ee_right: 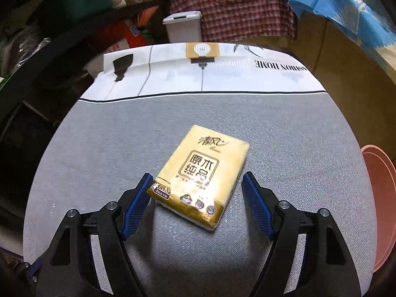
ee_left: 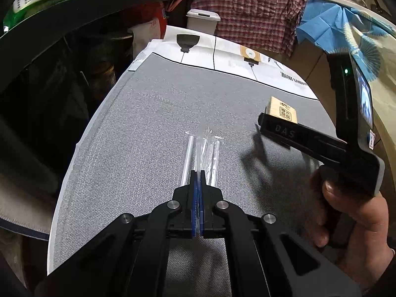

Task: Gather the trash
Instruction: 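Close the left gripper on the straw wrapper while the right grips the yellow tissue pack, then carry the straw wrapper and tissue pack with both grippers over the pink bin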

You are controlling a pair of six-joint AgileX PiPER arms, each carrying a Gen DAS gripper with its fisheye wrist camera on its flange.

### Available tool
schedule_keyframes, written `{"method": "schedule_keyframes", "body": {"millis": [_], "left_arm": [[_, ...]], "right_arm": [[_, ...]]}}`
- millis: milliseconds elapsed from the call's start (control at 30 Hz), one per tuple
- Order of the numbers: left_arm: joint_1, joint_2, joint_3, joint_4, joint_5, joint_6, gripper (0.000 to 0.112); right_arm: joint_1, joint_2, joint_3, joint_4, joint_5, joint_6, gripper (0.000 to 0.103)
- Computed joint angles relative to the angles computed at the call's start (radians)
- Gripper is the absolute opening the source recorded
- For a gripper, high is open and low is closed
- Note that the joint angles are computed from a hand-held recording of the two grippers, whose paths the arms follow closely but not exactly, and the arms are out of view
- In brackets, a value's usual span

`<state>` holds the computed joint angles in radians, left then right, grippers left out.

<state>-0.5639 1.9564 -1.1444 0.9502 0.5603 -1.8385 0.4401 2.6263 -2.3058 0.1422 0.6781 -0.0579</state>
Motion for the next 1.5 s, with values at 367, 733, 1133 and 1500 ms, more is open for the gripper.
{"method": "schedule_keyframes", "body": {"millis": [367, 733, 1133, 1500], "left_arm": [[-0.021, -0.016, -0.009, 0.023, 0.023, -0.004, 0.001], [-0.079, -0.028, -0.049, 0.026, 0.108, -0.003, 0.001], [-0.152, -0.036, -0.107, 0.026, 0.205, 0.005, 0.001], [-0.222, -0.030, -0.170, 0.011, 0.281, 0.022, 0.001]], "right_arm": [[-0.081, -0.188, 0.341, 0.201, -0.176, -0.288, 0.055], [-0.199, -0.442, 0.690, 0.611, -0.265, -0.798, 0.055], [-0.348, -0.654, 0.892, 0.902, -0.197, -1.192, 0.055], [-0.512, -0.747, 0.952, 1.030, -0.116, -1.383, 0.055]]}}
